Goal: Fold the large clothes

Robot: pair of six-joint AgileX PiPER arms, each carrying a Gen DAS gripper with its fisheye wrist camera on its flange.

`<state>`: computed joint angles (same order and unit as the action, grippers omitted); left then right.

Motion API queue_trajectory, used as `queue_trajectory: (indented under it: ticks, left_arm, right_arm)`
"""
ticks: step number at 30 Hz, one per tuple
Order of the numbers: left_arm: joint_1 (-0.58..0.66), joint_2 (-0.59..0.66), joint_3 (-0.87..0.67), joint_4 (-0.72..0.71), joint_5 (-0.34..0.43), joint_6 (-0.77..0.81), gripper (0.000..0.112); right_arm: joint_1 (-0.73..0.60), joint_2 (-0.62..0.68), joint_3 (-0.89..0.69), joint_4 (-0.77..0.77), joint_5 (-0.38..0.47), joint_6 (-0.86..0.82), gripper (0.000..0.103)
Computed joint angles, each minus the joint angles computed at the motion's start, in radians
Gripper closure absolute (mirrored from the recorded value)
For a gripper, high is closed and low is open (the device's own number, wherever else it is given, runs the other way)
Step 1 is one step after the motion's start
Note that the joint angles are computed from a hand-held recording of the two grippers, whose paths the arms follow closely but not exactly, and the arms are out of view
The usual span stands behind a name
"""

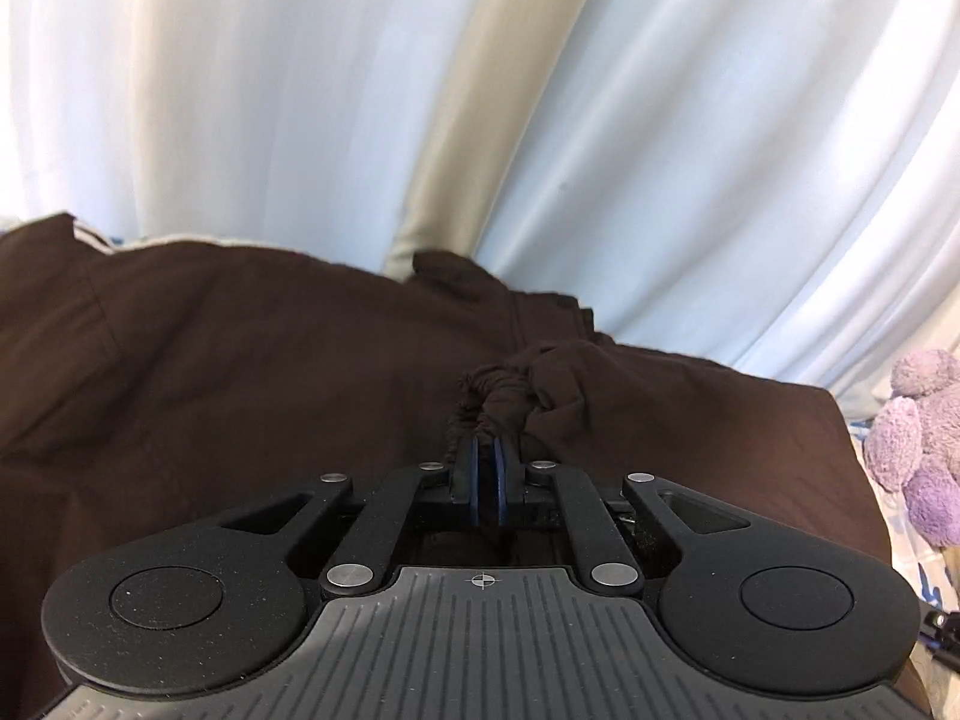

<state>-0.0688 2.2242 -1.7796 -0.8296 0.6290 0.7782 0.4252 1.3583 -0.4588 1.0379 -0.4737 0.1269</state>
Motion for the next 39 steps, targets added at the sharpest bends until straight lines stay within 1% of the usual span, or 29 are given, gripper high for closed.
queue_trajectory:
  ticks: [2,3,4,6,7,9,10,12,13,14,15,16,17,18,19,20,21,22,24,25,26,27,28,31,33,34,36,37,39]
  left_arm:
    - [-0.01,-0.007,0.02,0.031,-0.03,0.007,0.105]
    - [-0.017,-0.014,0.039,0.06,-0.049,-0.001,0.105]
    - [-0.029,-0.012,0.051,0.087,-0.078,-0.009,0.104]
    - [-0.052,-0.014,0.091,0.094,-0.155,0.026,0.101]
    - [-0.064,-0.019,0.11,0.101,-0.189,0.041,0.1]
    - [-0.075,-0.033,0.128,0.133,-0.208,0.037,0.092]
    - [-0.069,-0.043,0.137,0.114,-0.206,0.057,0.087]
    - [-0.05,-0.067,0.159,0.059,-0.205,0.087,0.069]
    - [-0.039,-0.073,0.16,0.015,-0.197,0.106,0.066]
    - [-0.023,-0.084,0.168,-0.05,-0.18,0.141,0.059]
    - [-0.014,-0.083,0.158,-0.092,-0.157,0.149,0.051]
    - [-0.009,-0.083,0.144,-0.104,-0.13,0.133,0.047]
    - [-0.009,-0.08,0.133,-0.133,-0.113,0.135,0.039]
    - [-0.012,-0.08,0.138,-0.2,-0.107,0.177,0.031]
    - [-0.018,-0.076,0.138,-0.245,-0.103,0.213,0.03]
    - [-0.033,-0.071,0.138,-0.249,-0.116,0.232,0.029]
    - [-0.056,-0.062,0.13,-0.213,-0.146,0.218,0.029]
    - [-0.081,-0.05,0.117,-0.14,-0.18,0.169,0.029]
    - [-0.123,-0.016,0.087,0.053,-0.235,-0.005,0.034]
    - [-0.133,0.008,0.058,0.152,-0.222,-0.105,0.034]
    - [-0.136,0.036,0.023,0.22,-0.19,-0.173,0.033]
    - [-0.14,0.053,0.014,0.248,-0.191,-0.202,0.031]
    - [-0.14,0.061,0.022,0.236,-0.203,-0.191,0.031]
    - [-0.13,0.066,0.051,0.131,-0.227,-0.054,0.029]
    - [-0.113,0.062,0.061,0.081,-0.209,0.012,0.028]
    - [-0.101,0.057,0.054,0.092,-0.175,-0.003,0.028]
    - [-0.058,0.042,0.024,0.111,-0.063,-0.05,0.028]
    - [-0.029,0.029,0.015,0.106,-0.009,-0.062,0.028]
    - [0.038,-0.01,0.029,0.053,0.061,-0.049,0.024]
  right_arm:
    - [0.025,0.006,-0.044,0.13,-0.01,-0.2,0.09]
    - [0.044,0.025,-0.075,0.195,-0.03,-0.3,0.091]
    - [0.059,0.045,-0.11,0.26,-0.049,-0.4,0.091]
    - [0.077,0.089,-0.184,0.376,-0.069,-0.59,0.092]
    - [0.082,0.121,-0.216,0.391,-0.083,-0.64,0.092]
    - [0.074,0.196,-0.269,0.387,-0.087,-0.703,0.092]
    - [0.068,0.235,-0.287,0.385,-0.084,-0.717,0.092]
    - [0.062,0.284,-0.281,0.305,-0.087,-0.65,0.092]
    - [0.068,0.299,-0.26,0.236,-0.113,-0.574,0.092]
    - [0.078,0.305,-0.233,0.169,-0.145,-0.49,0.092]
    - [0.085,0.309,-0.212,0.127,-0.168,-0.429,0.092]
    - [0.095,0.316,-0.193,0.09,-0.198,-0.365,0.092]
    - [0.108,0.324,-0.177,0.067,-0.23,-0.321,0.092]
    - [0.12,0.337,-0.167,0.051,-0.262,-0.292,0.091]
    - [0.131,0.346,-0.161,0.047,-0.286,-0.277,0.091]
    - [0.136,0.346,-0.156,0.043,-0.296,-0.266,0.09]
    - [0.131,0.34,-0.151,0.029,-0.29,-0.257,0.087]
    - [0.123,0.326,-0.157,0.043,-0.263,-0.287,0.087]
    - [0.099,0.293,-0.203,0.129,-0.187,-0.457,0.087]
    - [0.106,0.28,-0.236,0.214,-0.187,-0.556,0.087]
    - [0.107,0.271,-0.262,0.264,-0.192,-0.615,0.087]
    - [0.105,0.274,-0.287,0.297,-0.198,-0.658,0.087]
    - [0.103,0.285,-0.32,0.342,-0.204,-0.717,0.087]
    - [0.078,0.358,-0.407,0.422,-0.183,-0.844,0.088]
    - [0.08,0.417,-0.448,0.475,-0.189,-0.925,0.089]
    - [0.09,0.441,-0.46,0.485,-0.207,-0.953,0.089]
    - [0.112,0.457,-0.49,0.545,-0.244,-1.064,0.089]
    - [0.111,0.452,-0.502,0.582,-0.241,-1.115,0.089]
    - [0.106,0.423,-0.512,0.644,-0.227,-1.191,0.09]
